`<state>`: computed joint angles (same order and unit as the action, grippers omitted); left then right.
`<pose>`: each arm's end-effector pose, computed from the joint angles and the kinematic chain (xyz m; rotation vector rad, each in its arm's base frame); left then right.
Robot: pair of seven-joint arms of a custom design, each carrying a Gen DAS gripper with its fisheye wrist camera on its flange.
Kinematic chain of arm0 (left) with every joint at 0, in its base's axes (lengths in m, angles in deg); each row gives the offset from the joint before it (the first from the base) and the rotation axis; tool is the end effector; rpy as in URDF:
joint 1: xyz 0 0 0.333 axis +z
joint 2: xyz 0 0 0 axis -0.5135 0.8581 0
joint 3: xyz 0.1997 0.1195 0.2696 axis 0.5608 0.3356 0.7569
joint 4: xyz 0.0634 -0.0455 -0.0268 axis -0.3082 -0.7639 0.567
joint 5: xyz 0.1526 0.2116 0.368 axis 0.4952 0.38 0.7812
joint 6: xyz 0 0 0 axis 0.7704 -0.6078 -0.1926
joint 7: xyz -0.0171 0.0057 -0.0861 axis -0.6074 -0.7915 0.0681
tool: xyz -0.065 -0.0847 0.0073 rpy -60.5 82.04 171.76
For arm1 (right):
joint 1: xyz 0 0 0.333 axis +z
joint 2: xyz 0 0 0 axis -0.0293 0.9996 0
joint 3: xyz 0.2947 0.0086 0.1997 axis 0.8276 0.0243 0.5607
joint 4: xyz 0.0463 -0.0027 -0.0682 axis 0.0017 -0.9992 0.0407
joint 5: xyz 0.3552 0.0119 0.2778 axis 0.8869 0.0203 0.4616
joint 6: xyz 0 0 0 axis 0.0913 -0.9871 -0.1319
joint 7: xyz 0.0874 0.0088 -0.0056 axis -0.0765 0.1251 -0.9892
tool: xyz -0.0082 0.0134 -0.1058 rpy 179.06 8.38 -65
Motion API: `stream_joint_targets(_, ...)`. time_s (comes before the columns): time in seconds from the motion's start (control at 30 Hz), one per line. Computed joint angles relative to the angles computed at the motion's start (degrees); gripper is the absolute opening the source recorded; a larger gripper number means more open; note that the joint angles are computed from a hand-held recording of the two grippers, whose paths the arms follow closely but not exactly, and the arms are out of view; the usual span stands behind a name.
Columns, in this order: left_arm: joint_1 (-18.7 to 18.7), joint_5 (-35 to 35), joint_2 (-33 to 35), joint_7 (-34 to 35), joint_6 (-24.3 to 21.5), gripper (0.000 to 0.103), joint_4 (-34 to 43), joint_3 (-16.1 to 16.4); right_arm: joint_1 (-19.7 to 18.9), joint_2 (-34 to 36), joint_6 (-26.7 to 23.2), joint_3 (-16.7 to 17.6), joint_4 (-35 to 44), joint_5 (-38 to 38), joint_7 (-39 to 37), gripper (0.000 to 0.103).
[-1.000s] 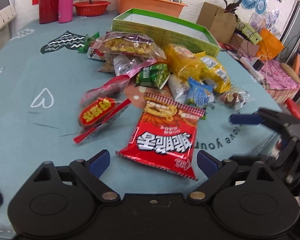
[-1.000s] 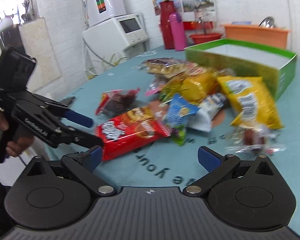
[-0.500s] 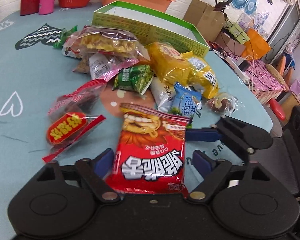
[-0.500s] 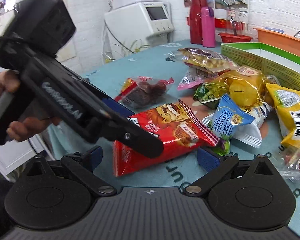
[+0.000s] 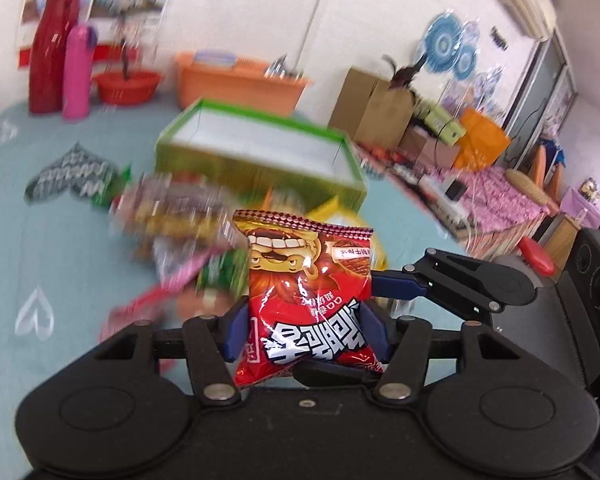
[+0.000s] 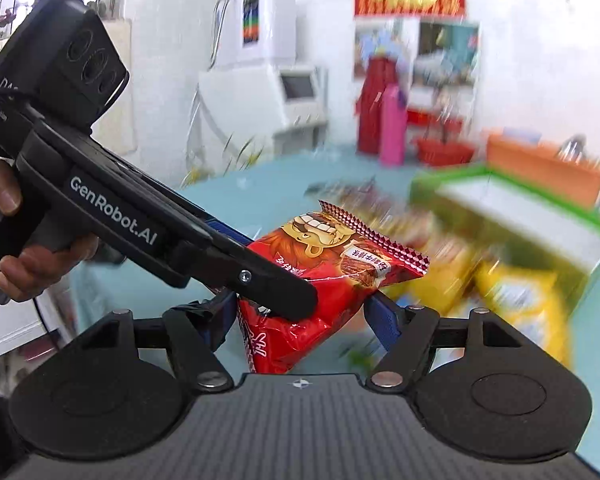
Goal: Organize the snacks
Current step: 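Carry the red chip bag into the green box and open left gripper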
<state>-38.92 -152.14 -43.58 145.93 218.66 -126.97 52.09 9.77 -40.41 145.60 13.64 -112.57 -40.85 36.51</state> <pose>0.6019 -0.1260 0.4989 -1.5217 2.0604 -1.2864 0.5980 0.3006 0.4404 -1.8098 0.8782 -0.6459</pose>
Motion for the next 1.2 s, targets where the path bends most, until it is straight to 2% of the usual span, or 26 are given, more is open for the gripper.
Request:
stream_joint_targets(0.07,-0.2,-2.6,3.2,3.4,0.2,0.068,4.8,-0.4,3.2,0.2,1.7,-3.5,0.8,6.2,-5.7,0.103)
stream_joint_targets(0.13,0.5,-2.3,7.8,4.1,-0.3,0.068,10.8,-1.3,4.1,1.2,2.2,-5.2,2.8,10.0,-9.4,0.103)
stream_joint_targets(0.2,1.6,-0.6,12.6,3.0,-1.3,0.068,16.8,-2.6,2.8,2.6,1.1,-5.3,5.6,11.3,-9.9,0.103)
stream_joint_targets(0.3,2.4,5.7,21.0,-3.3,-4.1,0.068,27.3,-3.5,0.8,4.9,-1.5,-5.1,10.2,12.7,-10.1,0.103)
stream_joint_targets(0.33,2.4,8.4,23.6,-6.4,-5.3,0.068,30.6,-3.4,-1.0,5.9,-3.0,-3.9,11.9,11.9,-9.0,0.103)
stream_joint_targets(0.43,1.8,16.4,31.9,-14.2,-9.3,0.067,41.6,-2.8,-8.7,9.4,-7.6,2.7,17.2,7.7,-5.1,0.103)
stream_joint_targets(0.57,0.9,25.5,43.1,-24.8,-16.3,0.067,57.5,-1.5,-21.2,15.7,-15.3,16.5,23.7,4.7,-4.7,0.103)
stream_joint_targets(0.6,0.9,27.1,45.4,-27.2,-18.0,0.067,60.9,-1.4,-22.8,17.5,-17.3,18.8,25.6,5.2,-5.7,0.103)
stream_joint_targets(0.63,0.8,28.7,47.5,-29.1,-19.4,0.067,64.0,-1.5,-23.5,18.7,-18.7,19.9,26.9,5.9,-6.6,0.103)
stream_joint_targets(0.7,0.8,31.5,51.3,-32.3,-21.9,0.067,69.7,-1.7,-23.1,20.1,-20.9,19.9,28.9,7.2,-8.2,0.103)
stream_joint_targets(0.87,0.5,38.2,57.6,-38.5,-25.4,0.069,79.0,-2.4,-23.4,23.4,-27.0,21.7,33.9,11.3,-12.7,0.103)
stream_joint_targets(0.9,0.4,39.4,58.1,-39.3,-25.3,0.081,79.8,-2.6,-22.7,23.6,-28.0,20.9,34.8,12.1,-12.9,0.103)
stream_joint_targets(0.93,0.4,40.6,58.8,-40.3,-25.5,0.103,80.8,-2.7,-21.1,23.5,-29.0,19.0,35.7,12.6,-12.5,0.103)
stream_joint_targets(1.0,0.6,42.3,57.3,-41.6,-22.9,0.103,77.9,-3.2,-17.6,22.8,-28.5,14.4,36.1,12.8,-11.6,0.103)
stream_joint_targets(1.07,1.6,43.1,53.2,-41.1,-17.7,0.103,70.8,-4.4,-13.3,20.9,-26.4,8.4,34.7,12.6,-10.0,0.103)
stream_joint_targets(1.13,3.5,43.1,49.0,-40.5,-14.2,0.103,64.4,-6.5,-6.6,17.8,-24.1,-0.2,31.6,17.4,-12.6,0.103)
stream_joint_targets(1.17,5.3,42.0,45.9,-39.0,-11.9,0.103,59.7,-8.6,-2.9,15.9,-22.7,-5.2,29.7,16.7,-10.3,0.103)
stream_joint_targets(1.2,7.0,41.3,43.2,-38.1,-9.9,0.103,55.6,-10.4,0.6,14.2,-20.9,-10.2,27.6,12.2,-3.9,0.103)
